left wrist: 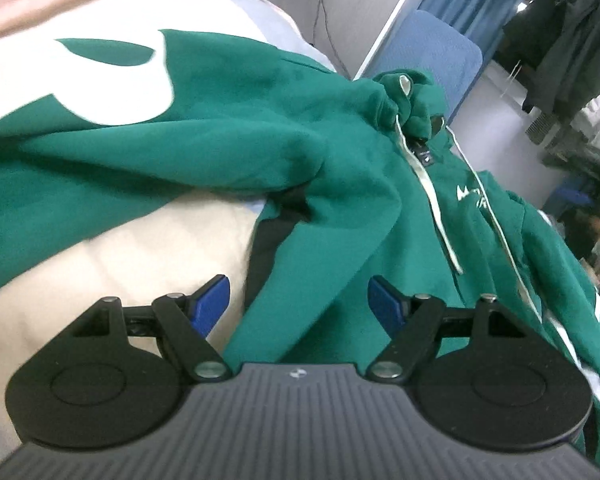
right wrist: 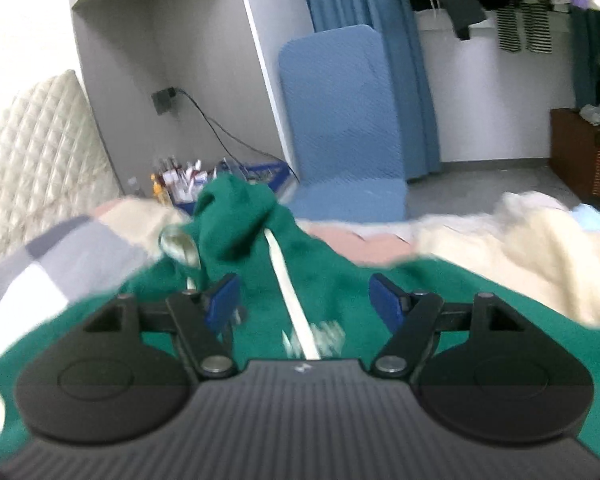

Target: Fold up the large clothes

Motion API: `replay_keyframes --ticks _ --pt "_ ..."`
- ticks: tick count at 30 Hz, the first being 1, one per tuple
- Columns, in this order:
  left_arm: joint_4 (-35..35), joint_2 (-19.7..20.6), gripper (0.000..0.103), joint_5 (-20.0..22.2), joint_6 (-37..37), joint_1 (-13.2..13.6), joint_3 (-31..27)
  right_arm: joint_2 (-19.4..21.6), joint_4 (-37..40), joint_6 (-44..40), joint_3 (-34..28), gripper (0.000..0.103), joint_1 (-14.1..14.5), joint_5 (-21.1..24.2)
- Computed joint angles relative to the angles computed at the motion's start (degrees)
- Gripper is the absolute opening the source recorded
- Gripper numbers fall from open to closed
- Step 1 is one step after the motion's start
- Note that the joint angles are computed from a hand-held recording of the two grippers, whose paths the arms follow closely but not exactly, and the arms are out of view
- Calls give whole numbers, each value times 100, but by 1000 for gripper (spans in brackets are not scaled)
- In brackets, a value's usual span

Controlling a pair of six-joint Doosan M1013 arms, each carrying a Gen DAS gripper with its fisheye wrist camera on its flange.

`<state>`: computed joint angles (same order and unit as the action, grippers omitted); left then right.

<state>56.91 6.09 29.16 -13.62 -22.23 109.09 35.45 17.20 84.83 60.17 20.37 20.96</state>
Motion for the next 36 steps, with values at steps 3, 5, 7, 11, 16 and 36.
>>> replay_keyframes --ticks 3,5,7,11,16,36 --pt "-412 -198 80 269 472 -130 72 -590 592 -657 929 73 -138 -154" --pt "-652 -329 80 444 651 -233 113 -946 796 -883 1459 73 -242 -126" --pt "-840 -434 80 706 735 -349 126 -1286 939 -1072 1978 73 -350 -134" --pt "-1013 -538 80 1298 934 -591 89 -1762 977 -769 2692 73 -603 138" --pt "-1537 -598 80 1582 1065 -711 150 -2069 907 -778 3148 73 -762 830" --pt "-1914 -742 79 1098 431 -721 397 -2185 2514 -2533 3394 15 -1040 1750"
